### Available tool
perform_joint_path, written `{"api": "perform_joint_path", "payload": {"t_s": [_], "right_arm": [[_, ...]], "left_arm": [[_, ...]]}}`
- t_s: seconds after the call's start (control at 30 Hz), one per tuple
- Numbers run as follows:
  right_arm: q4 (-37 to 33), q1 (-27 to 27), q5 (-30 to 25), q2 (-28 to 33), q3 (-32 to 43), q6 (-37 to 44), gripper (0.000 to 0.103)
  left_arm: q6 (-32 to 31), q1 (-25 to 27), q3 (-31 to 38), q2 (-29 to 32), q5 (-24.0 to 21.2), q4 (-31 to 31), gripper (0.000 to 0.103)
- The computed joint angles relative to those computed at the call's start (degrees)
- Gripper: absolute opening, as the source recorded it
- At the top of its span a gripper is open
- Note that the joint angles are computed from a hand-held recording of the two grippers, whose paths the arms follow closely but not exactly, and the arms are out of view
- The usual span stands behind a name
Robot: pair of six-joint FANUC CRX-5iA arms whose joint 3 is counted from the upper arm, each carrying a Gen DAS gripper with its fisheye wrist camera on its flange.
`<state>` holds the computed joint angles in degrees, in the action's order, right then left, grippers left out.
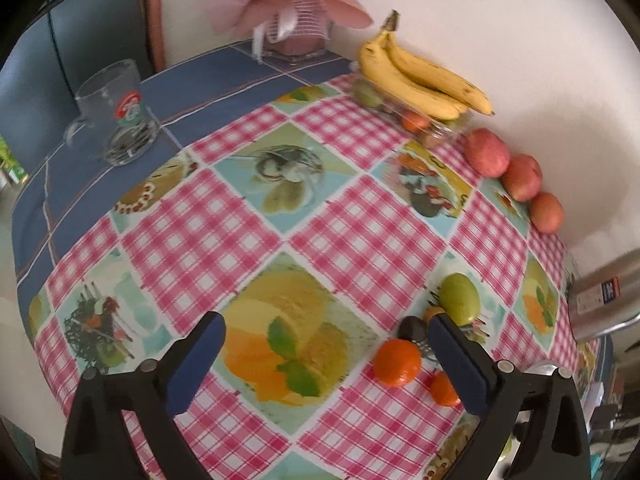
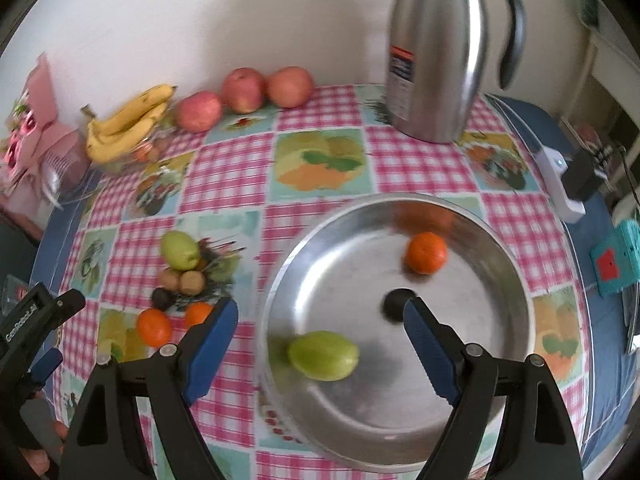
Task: Organize fruits
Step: 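Move both open tools back toward the fruit cluster beside the basin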
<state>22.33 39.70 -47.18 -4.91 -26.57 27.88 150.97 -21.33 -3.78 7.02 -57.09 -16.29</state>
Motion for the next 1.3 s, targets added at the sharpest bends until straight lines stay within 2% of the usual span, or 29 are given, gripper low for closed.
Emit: {"api": "perform_joint_path", "payload": {"t_s": [0.53,0.83,0.9,0.97,1.2,1.3], "right_arm": [[1.03,4.68,-0.86,3.18,3.06,2.28,0.085],[0.52,4.95,-1.89,4.53,3.54,3.11,0.086],[0.56,4.93,-1.95,4.65,3.45,3.24,0.089],[1.05,4.93,-2.11,4.66,3.19,2.65,0.093],[2.67,5.11,-1.58,3.99,2.1,0.13,0.095],[4.06,5.05,0.41,2.84,0.78,-2.59,0.096]], "left_arm": [[2.58,5.01,-6.13,-4.1,3.04,3.76,0.103],[-1.22,6.66,-8.57,-4.18,6.9,8.75,0.103],[-1.72,7.01,-9.05,-4.24,7.58,9.61,0.103],[-2.11,7.27,-9.4,-4.38,7.97,10.05,0.103],[-5.53,7.52,-9.53,-4.09,9.18,11.26,0.103],[-6.7,7.11,-8.81,-3.82,9.13,10.68,0.103]]}}
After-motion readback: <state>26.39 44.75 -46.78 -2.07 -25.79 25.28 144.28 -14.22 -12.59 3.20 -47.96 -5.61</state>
